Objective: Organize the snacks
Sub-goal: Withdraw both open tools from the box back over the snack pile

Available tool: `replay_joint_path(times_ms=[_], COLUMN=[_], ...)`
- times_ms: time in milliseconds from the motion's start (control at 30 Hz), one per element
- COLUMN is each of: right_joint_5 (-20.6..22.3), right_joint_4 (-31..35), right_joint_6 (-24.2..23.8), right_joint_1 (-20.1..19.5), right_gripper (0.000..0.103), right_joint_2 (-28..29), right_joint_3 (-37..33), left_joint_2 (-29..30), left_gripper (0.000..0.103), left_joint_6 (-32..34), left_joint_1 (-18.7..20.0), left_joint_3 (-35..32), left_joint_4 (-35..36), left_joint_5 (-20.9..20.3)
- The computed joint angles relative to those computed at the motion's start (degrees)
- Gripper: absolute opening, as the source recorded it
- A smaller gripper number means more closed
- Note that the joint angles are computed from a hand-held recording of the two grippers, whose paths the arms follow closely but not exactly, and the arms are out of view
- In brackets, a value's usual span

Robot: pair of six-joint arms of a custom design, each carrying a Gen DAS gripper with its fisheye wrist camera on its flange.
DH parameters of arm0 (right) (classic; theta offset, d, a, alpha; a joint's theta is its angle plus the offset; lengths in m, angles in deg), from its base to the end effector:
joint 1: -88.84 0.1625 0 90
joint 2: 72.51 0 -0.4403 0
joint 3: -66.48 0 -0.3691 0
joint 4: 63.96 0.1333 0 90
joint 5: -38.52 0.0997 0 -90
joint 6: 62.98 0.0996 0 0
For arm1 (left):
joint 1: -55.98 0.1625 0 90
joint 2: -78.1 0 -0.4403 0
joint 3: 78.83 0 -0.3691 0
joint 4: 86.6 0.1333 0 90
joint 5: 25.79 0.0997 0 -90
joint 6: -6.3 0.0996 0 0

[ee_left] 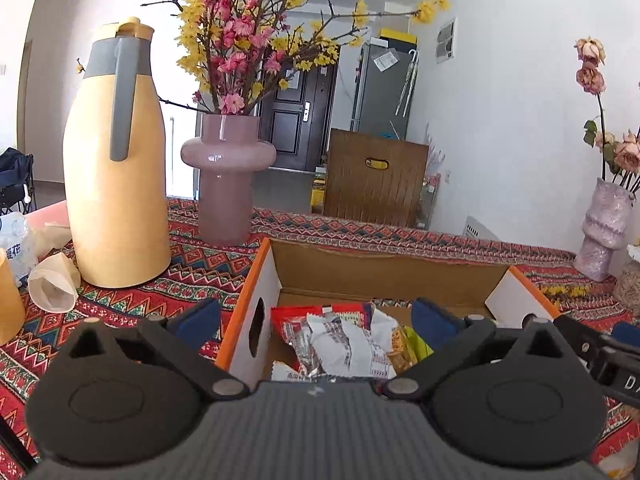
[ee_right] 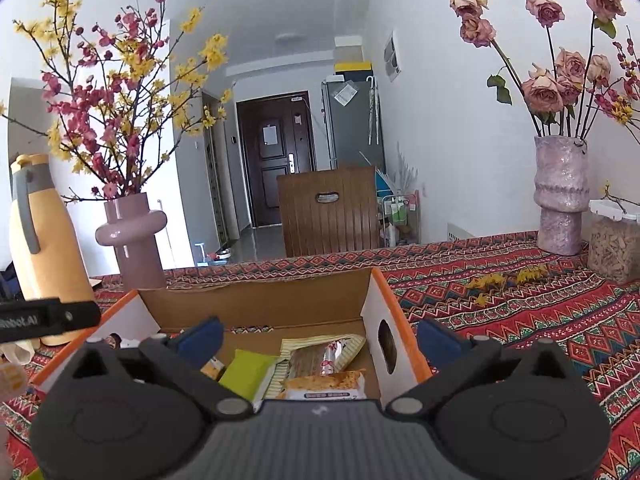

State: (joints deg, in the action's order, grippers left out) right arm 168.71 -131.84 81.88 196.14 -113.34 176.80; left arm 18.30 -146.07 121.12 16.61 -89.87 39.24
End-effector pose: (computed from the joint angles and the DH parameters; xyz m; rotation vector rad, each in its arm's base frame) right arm 0.2252 -0.4910 0.0029 0.2145 -1.8433 1.5802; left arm -0.0697 -0.5676 0.1954 0.7959 2.2727 -1.3018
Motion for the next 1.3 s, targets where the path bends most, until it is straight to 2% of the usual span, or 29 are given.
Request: replay_joint_path(times_ms=[367,533,767,1033,1200,1300], right_joint_5=[0.02,0.26,2.30,5.57,9.36,11.27], right_joint_4=[-0.71,-1.40,-4.62,-5.41,-3.17,0.09], right_joint_6=[-0.30,-0.49,-2.29,-3.55,-0.94,3.05], right_joint_1=[0.28,0.42,3.09,5.92,6.54,6.54], right_gripper=[0.103,0.103,0.103,0.103,0.103,0.103], right_joint_2=[0.14,0.04,-1.79,-2.74,-2.17,-1.87], right_joint_3=[0.28,0.54,3.51,7.99,9.92,10.40], left_joint_2=[-0.80,-1.72,-8.27,-12.30,-13.02,-12.60], left_gripper=[0.103,0.103,0.103,0.103,0.103,0.103], left_joint_6=[-0.10,-1.80,-1.25,1.26,2.20,2.53], left_joint_1=[-0.04,-1.30,-3.07,-2.80,-0.87,0.77], left_joint_3=[0.88,0.94,5.98,9.53,10.65,10.84], left_joint_4=[-0.13,1.62,2.95,5.12,6.91,8.60], left_joint_5=[0.68,-1.46,1.71,2.56,1.80,1.33])
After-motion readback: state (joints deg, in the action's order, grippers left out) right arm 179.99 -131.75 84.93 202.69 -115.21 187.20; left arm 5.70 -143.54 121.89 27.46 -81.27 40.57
